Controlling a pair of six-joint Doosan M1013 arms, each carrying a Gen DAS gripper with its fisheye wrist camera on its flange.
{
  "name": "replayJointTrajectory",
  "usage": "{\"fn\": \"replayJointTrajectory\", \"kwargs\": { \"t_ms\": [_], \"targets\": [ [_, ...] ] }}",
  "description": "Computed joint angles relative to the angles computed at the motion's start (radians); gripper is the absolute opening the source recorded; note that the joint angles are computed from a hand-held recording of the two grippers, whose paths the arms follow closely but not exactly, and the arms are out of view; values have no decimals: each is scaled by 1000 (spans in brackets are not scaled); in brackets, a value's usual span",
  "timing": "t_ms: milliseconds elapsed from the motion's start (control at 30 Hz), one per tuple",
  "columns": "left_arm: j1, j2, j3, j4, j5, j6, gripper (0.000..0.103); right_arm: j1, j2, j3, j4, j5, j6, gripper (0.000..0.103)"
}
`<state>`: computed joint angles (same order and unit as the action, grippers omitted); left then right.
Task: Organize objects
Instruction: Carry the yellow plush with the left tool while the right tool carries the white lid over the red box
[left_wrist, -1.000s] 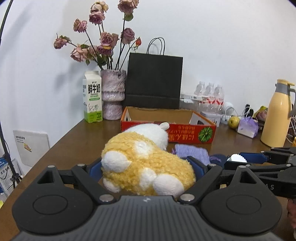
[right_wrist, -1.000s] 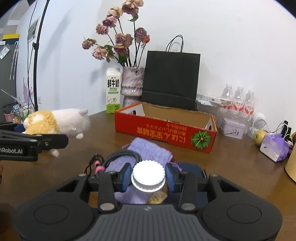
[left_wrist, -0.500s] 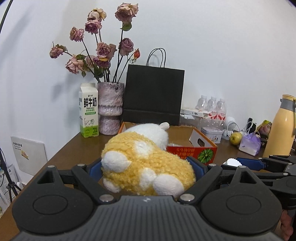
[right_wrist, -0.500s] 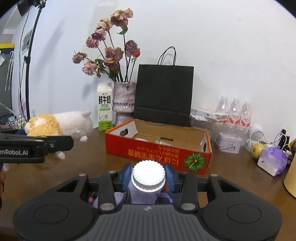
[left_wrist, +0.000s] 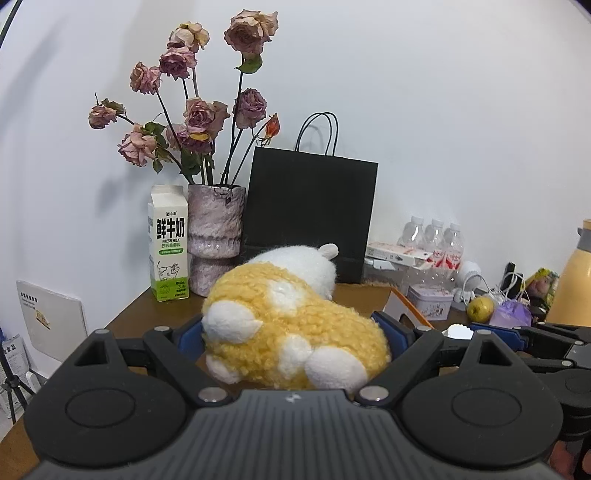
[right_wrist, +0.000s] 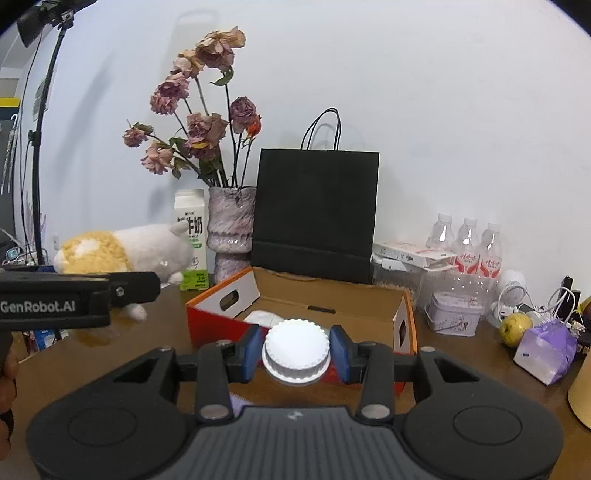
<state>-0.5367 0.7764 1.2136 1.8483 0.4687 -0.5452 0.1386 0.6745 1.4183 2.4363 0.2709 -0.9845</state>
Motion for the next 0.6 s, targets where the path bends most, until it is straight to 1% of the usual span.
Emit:
{"fn": "replayJointTrajectory", "kwargs": {
  "t_ms": [67, 267, 367, 433, 600],
  "targets": [
    [4, 11, -26, -33, -7, 32, 91, 0, 9, -21, -7, -5, 12, 39],
    [12, 49, -102, -115, -12, 111, 91, -1, 45, -91, -77, -19, 110, 39],
    [16, 70, -146, -169, -19, 174, 91, -2, 66, -132, -151, -33, 195, 39],
    [20, 82, -170, -181, -23, 182, 91, -4, 79, -158, -190, -37, 244, 39],
    [28, 119, -243, -248, -29, 239, 91, -7, 115, -227, -355, -52, 424, 39]
  ]
}}
